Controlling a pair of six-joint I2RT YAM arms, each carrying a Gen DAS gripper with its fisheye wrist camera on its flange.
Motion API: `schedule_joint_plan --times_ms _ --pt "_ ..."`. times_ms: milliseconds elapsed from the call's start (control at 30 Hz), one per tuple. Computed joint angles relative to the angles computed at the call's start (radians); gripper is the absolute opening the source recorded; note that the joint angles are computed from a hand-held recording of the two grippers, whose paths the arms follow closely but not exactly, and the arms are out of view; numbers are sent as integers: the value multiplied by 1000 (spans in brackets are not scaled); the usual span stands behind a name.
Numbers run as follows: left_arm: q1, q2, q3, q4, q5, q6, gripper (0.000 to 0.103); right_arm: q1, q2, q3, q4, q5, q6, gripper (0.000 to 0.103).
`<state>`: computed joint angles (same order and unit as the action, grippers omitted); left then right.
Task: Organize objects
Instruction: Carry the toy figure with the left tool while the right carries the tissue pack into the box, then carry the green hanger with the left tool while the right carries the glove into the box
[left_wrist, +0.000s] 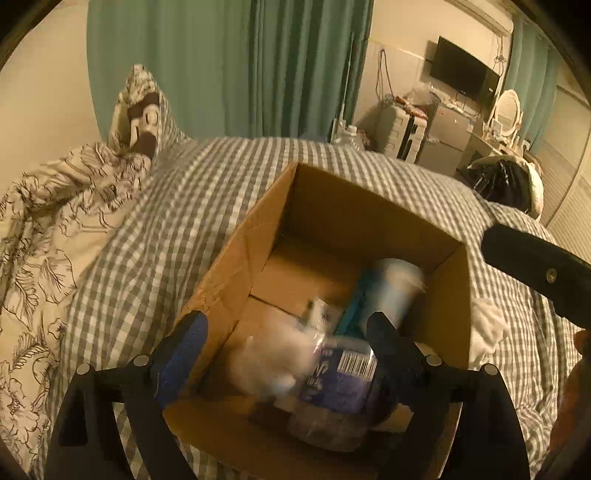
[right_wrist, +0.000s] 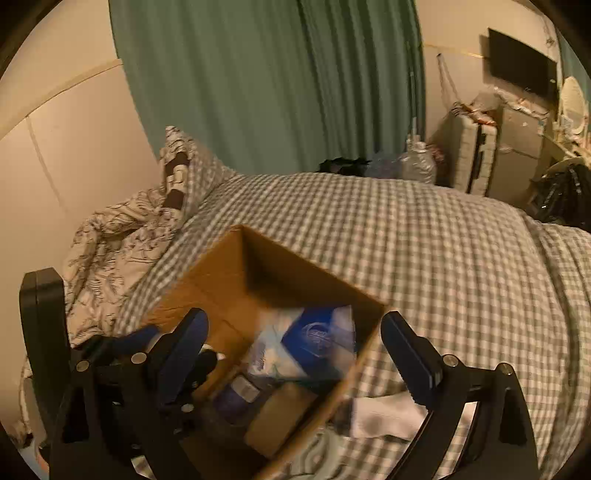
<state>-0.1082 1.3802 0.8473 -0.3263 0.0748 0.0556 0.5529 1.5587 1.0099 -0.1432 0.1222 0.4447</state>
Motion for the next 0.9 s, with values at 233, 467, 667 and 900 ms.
schedule_joint_plan --times_ms 233,467,667,900 --pt "-23 -155 16 -116 -23 1 91 -40 -271 -102 -171 66 -11 95" --pt "-92 -396 3 -281 -49 -37 91 26 -526 -132 -455 222 -9 95" --pt "-274 -559 -61 -375 -174 -177 91 74 -730 -204 -613 270 35 95" --pt "-558 -602 -210 -354 -378 -414 91 56 -914 -374 -694 295 103 95"
